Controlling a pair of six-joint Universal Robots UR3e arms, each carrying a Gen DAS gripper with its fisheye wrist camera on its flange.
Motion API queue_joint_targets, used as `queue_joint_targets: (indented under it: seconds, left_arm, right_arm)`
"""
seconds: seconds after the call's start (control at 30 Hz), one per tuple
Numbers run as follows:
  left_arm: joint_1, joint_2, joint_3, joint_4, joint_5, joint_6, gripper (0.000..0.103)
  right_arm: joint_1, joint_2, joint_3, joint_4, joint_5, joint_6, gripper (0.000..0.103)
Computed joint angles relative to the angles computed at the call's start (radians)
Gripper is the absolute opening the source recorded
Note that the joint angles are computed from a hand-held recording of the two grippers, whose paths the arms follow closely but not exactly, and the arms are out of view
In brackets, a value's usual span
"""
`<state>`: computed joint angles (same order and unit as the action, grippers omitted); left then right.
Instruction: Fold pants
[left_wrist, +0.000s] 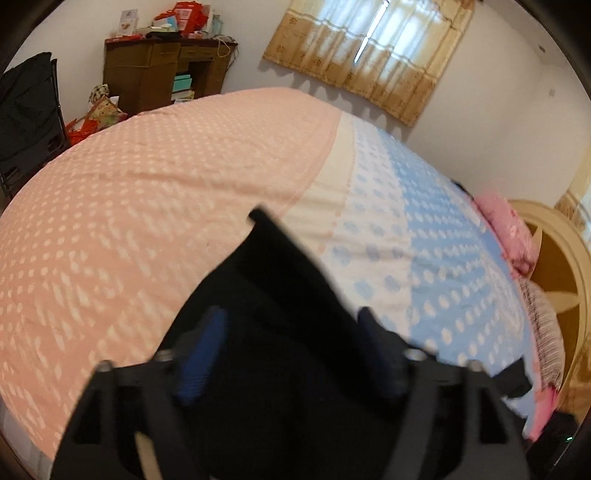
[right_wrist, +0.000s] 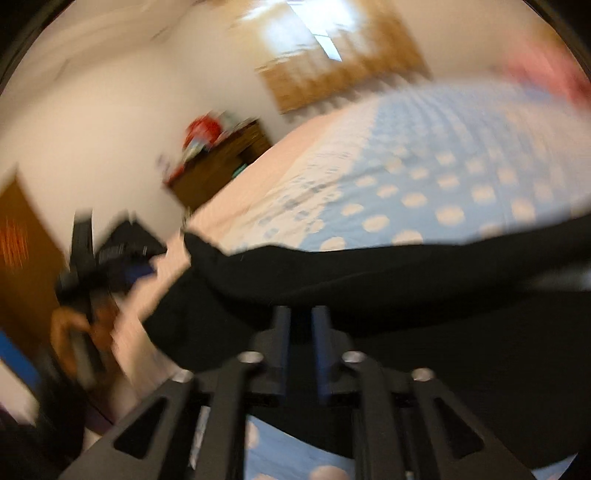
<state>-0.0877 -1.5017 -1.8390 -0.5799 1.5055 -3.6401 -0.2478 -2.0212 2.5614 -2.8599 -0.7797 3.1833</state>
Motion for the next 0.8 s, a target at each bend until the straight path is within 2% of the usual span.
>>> queue_joint_targets:
  seconds: [0.03,0.07,0.1,0.17,0.27,0.3,0.37,0.43,0.5,0.53,0.6,0.67,0.8]
  left_arm:
    - [-0.003,-0.031,0.043,-0.01,-0.001,-0.007,0.093]
    - [-0.012,-0.075,0.104,-0.035,0.015,-0.014,0.098]
    - [-0.025,-0.124,0.161,-0.048,0.042,-0.024,0.098]
    - [-0.046,-0.225,0.273,-0.106,0.076,-0.015,0.098]
    - [-0.06,-0.403,0.503,-0.357,0.07,0.001,0.094]
    - [-0.052,-0.431,0.52,-0.381,0.032,-0.005,0.089]
    - [-0.052,-0.441,0.506,-0.373,0.025,-0.033,0.088]
    - [-0.056,-0.417,0.452,-0.302,0.039,-0.056,0.08]
    - [-0.044,-0.391,0.401,-0.261,0.036,-0.06,0.054]
    - [-0.036,-0.382,0.38,-0.247,0.027,-0.062,0.046]
    - [-0.011,-0.36,0.324,-0.211,-0.023,-0.06,0.015]
    - [0.006,-0.342,0.265,-0.164,-0.07,-0.057,0.013]
    - [-0.007,-0.305,0.189,-0.078,-0.067,-0.056,0.008]
  right_arm:
    - [-0.044,-0.014,0.021,0.008,0.051,0.035,0.07]
    - [-0.086,-0.021,0.045,-0.009,0.093,0.07,0.073]
    - [-0.115,-0.012,0.065,-0.058,0.111,0.124,0.073]
    - [-0.1,0.034,0.038,-0.086,0.086,0.16,0.073]
    - [-0.029,0.109,-0.041,-0.079,-0.017,0.206,0.073]
    - [-0.038,0.108,-0.04,-0.056,-0.005,0.2,0.073]
    - [-0.044,0.101,-0.047,0.012,-0.013,0.186,0.073]
    - [-0.03,0.136,-0.056,0.013,-0.039,0.214,0.073]
    - [-0.032,0.183,-0.068,0.002,-0.024,0.256,0.073]
    - [-0.034,0.203,-0.072,-0.016,-0.015,0.288,0.073]
    - [-0.022,0.247,-0.081,-0.082,-0.024,0.349,0.073]
    - [0.038,0.303,-0.143,-0.108,-0.115,0.431,0.073]
    - [0.104,0.371,-0.211,-0.108,-0.202,0.554,0.073]
